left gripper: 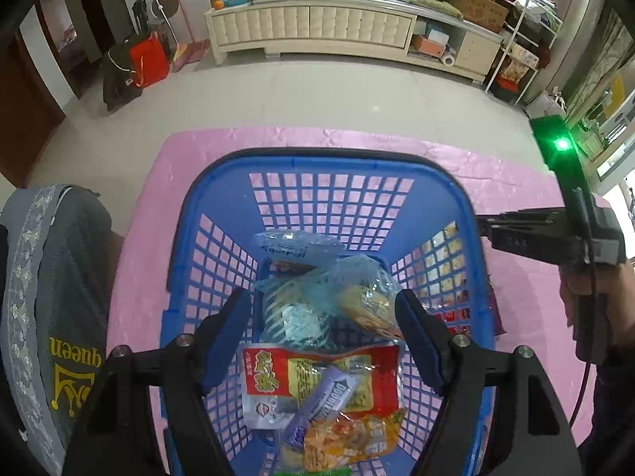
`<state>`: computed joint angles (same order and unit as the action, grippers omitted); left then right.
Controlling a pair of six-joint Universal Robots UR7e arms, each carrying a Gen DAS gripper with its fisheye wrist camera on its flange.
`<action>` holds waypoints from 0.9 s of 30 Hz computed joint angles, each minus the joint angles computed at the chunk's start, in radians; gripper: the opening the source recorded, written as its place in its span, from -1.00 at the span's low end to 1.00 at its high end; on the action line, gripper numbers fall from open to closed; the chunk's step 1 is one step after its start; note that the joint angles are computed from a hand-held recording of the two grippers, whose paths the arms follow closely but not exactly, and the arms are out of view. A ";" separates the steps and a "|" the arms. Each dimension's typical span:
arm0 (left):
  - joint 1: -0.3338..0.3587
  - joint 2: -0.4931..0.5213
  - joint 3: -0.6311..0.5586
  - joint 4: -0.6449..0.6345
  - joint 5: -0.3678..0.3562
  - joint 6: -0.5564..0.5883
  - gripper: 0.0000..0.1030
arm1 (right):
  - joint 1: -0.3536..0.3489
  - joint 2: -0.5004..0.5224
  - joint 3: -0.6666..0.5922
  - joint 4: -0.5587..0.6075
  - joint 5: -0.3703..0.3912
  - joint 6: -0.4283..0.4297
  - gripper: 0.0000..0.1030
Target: Organize snacks
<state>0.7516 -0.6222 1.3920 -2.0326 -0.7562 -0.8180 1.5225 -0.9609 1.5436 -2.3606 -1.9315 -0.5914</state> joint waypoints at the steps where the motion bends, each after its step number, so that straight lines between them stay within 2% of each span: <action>1: -0.005 -0.005 0.002 0.003 0.002 -0.005 0.43 | 0.002 -0.021 0.017 -0.005 -0.002 -0.005 -0.76; 7: -0.062 -0.054 0.060 -0.036 0.003 -0.017 0.42 | 0.016 -0.129 0.074 0.000 0.017 -0.013 -0.77; 13: -0.116 -0.036 0.047 -0.030 -0.007 -0.028 0.42 | -0.001 -0.233 0.135 -0.008 0.052 -0.009 -0.77; 18: -0.139 0.039 -0.028 -0.007 -0.043 0.001 0.42 | -0.040 -0.297 0.188 -0.028 0.049 -0.026 -0.77; 21: -0.137 0.103 -0.097 -0.002 -0.104 0.035 0.45 | -0.065 -0.326 0.202 -0.022 0.058 -0.025 -0.77; 24: -0.140 0.162 -0.162 0.043 -0.107 0.024 0.45 | -0.101 -0.360 0.205 -0.007 0.079 -0.029 -0.77; 27: -0.147 0.234 -0.259 0.150 -0.079 0.000 0.45 | -0.123 -0.378 0.205 -0.001 0.090 -0.032 -0.77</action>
<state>0.6050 -0.3886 1.1331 -1.8824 -0.8352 -0.8179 1.3990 -1.3392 1.7484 -2.3613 -1.8419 -0.6234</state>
